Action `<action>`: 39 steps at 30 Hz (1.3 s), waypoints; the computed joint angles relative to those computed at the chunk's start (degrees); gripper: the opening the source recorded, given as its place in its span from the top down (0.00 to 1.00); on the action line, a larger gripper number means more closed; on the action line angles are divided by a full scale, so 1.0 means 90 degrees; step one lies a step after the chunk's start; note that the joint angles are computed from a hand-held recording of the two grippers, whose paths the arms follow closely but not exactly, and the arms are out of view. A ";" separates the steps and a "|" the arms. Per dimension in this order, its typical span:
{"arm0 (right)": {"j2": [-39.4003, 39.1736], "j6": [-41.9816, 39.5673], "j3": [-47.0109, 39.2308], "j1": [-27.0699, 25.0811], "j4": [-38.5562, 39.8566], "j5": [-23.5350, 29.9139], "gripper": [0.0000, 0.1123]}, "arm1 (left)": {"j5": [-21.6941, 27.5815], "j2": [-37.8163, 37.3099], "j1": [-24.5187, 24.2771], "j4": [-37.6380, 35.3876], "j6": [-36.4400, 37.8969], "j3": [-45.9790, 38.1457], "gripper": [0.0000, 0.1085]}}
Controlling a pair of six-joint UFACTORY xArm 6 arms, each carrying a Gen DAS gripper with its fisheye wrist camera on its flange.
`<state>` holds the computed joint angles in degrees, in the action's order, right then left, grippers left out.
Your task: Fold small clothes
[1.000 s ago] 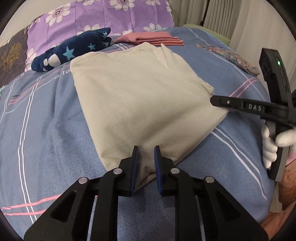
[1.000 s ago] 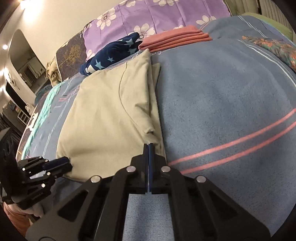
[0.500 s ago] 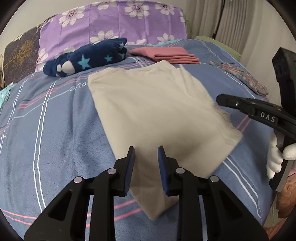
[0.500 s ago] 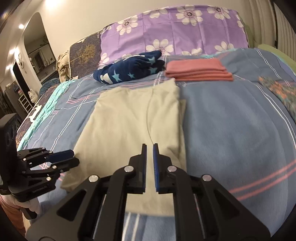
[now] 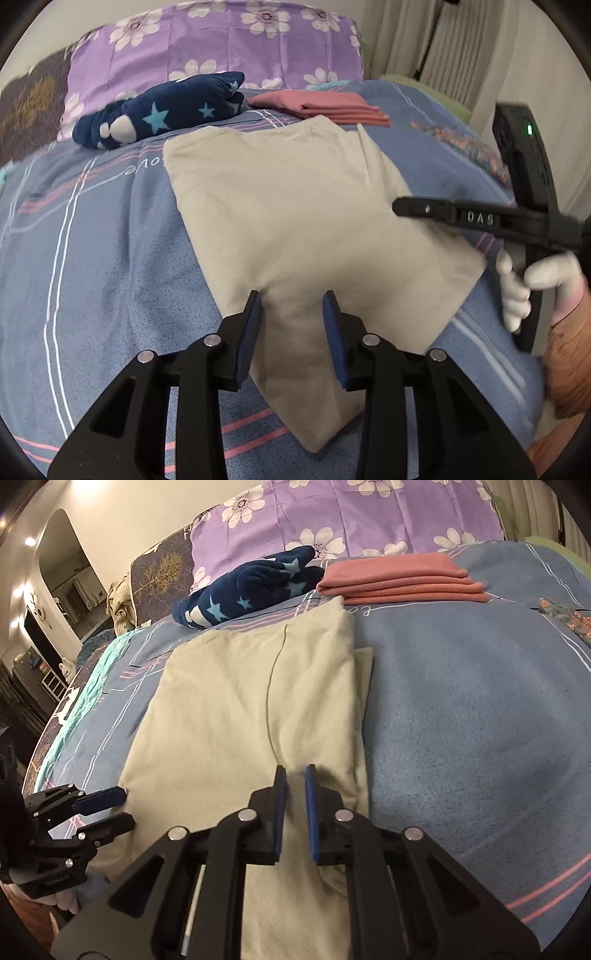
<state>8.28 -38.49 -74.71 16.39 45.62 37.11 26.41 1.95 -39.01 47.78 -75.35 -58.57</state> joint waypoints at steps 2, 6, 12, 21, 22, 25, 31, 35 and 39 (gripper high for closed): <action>0.0045 0.0048 -0.0204 -0.0078 0.0074 0.0262 0.91 | -0.0185 -0.0152 0.0092 0.0130 -0.0223 0.0055 0.67; 0.0364 -0.0074 -0.0851 -0.0034 0.0036 0.0171 0.88 | 0.0075 -0.0120 0.0129 0.0533 -0.0175 -0.0245 0.67; 0.1766 0.1450 -0.2224 -0.0104 -0.1350 0.0179 0.79 | 0.0283 0.0375 0.0453 -0.0353 -0.0074 -0.0297 0.57; 0.0843 0.0595 -0.1403 -0.0376 -0.0330 0.0414 0.75 | -0.0429 -0.0028 0.0656 -0.0410 -0.0413 0.0218 0.54; 0.0786 0.0538 -0.1378 -0.0405 -0.0297 0.0561 0.69 | -0.0543 -0.0057 0.0679 -0.0487 -0.0427 0.0276 0.52; 0.0667 0.0593 -0.1261 -0.0453 -0.0374 0.0875 0.50 | -0.0999 -0.0122 0.0828 -0.0735 -0.0482 0.0486 0.51; 0.0611 0.0482 -0.1140 -0.0578 -0.0239 0.1525 0.50 | -0.1676 -0.0147 0.0933 -0.1039 -0.0318 0.0755 0.46; 0.0545 0.0392 -0.1013 -0.0565 -0.0202 0.1501 0.49 | -0.1936 -0.0012 0.1048 -0.1378 0.0008 0.0727 0.46; 0.0606 0.0274 -0.1084 -0.0640 -0.0102 0.1669 0.49 | -0.2086 0.0123 0.1106 -0.1889 0.0552 0.0653 0.46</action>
